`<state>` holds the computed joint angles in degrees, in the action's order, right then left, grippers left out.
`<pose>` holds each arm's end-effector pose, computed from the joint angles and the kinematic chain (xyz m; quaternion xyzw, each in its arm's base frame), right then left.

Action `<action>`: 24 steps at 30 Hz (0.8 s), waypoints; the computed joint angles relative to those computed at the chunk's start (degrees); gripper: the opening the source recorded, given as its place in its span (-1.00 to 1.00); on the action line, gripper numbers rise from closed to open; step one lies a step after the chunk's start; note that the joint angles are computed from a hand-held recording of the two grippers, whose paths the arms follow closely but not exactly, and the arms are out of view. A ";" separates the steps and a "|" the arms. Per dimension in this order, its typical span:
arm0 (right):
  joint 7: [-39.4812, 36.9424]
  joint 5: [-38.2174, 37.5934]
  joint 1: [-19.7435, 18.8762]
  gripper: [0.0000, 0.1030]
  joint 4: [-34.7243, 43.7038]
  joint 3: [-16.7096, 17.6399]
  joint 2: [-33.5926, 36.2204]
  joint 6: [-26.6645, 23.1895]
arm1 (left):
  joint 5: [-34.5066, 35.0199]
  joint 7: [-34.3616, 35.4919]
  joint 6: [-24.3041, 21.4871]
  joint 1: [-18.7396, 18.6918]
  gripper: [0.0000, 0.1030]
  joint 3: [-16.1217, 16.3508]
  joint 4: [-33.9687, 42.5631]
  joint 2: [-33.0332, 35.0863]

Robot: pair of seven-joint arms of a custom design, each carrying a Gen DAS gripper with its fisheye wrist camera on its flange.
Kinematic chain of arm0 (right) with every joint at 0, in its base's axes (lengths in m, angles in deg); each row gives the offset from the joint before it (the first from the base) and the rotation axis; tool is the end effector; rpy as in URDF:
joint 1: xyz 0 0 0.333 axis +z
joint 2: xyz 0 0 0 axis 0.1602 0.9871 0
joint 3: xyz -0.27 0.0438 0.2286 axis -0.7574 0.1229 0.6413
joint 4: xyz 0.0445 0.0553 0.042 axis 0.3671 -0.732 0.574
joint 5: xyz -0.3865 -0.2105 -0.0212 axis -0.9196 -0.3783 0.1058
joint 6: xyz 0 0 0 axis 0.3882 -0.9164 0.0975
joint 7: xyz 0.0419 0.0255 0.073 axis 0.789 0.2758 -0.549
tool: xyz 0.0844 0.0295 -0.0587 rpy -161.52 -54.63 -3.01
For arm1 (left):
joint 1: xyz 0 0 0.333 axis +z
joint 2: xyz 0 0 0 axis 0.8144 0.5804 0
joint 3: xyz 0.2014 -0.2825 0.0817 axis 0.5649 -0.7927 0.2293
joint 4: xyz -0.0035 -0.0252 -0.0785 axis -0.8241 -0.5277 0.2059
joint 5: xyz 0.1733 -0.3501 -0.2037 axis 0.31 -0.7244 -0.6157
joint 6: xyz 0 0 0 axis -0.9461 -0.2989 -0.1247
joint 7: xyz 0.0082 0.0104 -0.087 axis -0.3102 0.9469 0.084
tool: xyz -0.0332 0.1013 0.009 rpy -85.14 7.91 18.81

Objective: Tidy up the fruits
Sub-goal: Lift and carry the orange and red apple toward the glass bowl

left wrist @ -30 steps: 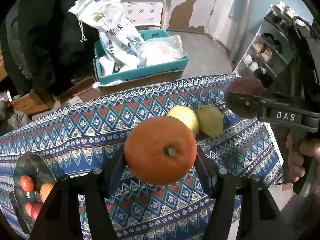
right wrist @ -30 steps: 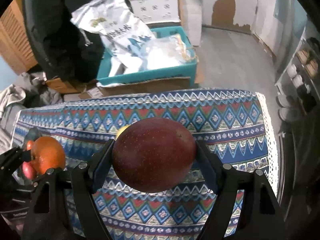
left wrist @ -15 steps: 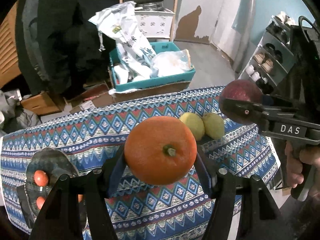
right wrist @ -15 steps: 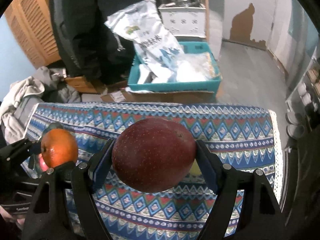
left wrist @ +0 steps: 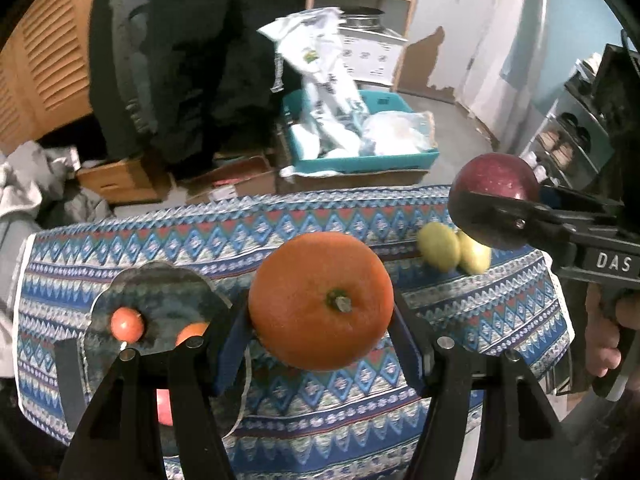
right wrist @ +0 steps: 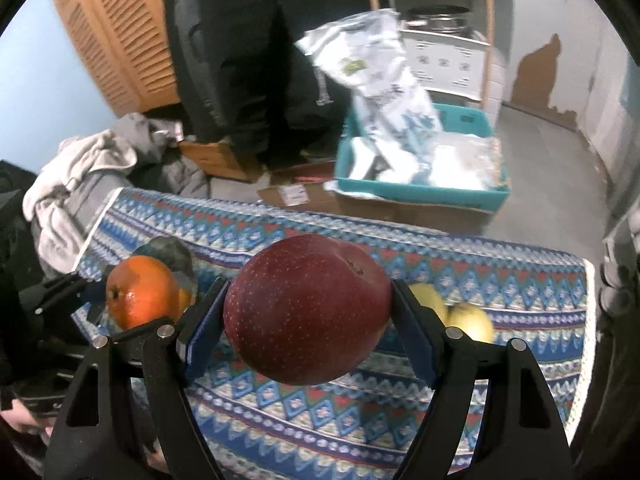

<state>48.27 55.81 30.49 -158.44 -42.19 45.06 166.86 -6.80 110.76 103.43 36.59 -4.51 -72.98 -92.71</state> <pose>0.5455 0.2875 0.5822 -0.8405 0.4423 -0.0370 0.3107 0.4441 -0.3195 0.5705 -0.7301 0.6239 -0.2223 0.1680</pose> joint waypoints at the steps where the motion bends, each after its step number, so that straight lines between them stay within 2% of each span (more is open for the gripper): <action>1: -0.20 0.11 0.31 0.53 0.21 0.28 0.25 -0.18 | -0.29 0.07 0.02 0.02 0.30 0.28 -0.77 -0.68; 12: -0.23 0.66 3.34 0.53 3.98 2.39 4.55 -3.19 | -1.31 -1.30 -0.58 2.07 0.30 1.94 -9.18 -8.23; 24: 1.45 -1.92 6.92 0.53 10.43 4.48 11.83 -4.97 | -4.14 -0.78 0.68 3.87 0.30 4.47 -16.61 -12.56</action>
<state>49.72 53.89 37.41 -148.01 -37.71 56.89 161.89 -10.94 109.97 104.11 40.46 -0.04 -89.59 -105.26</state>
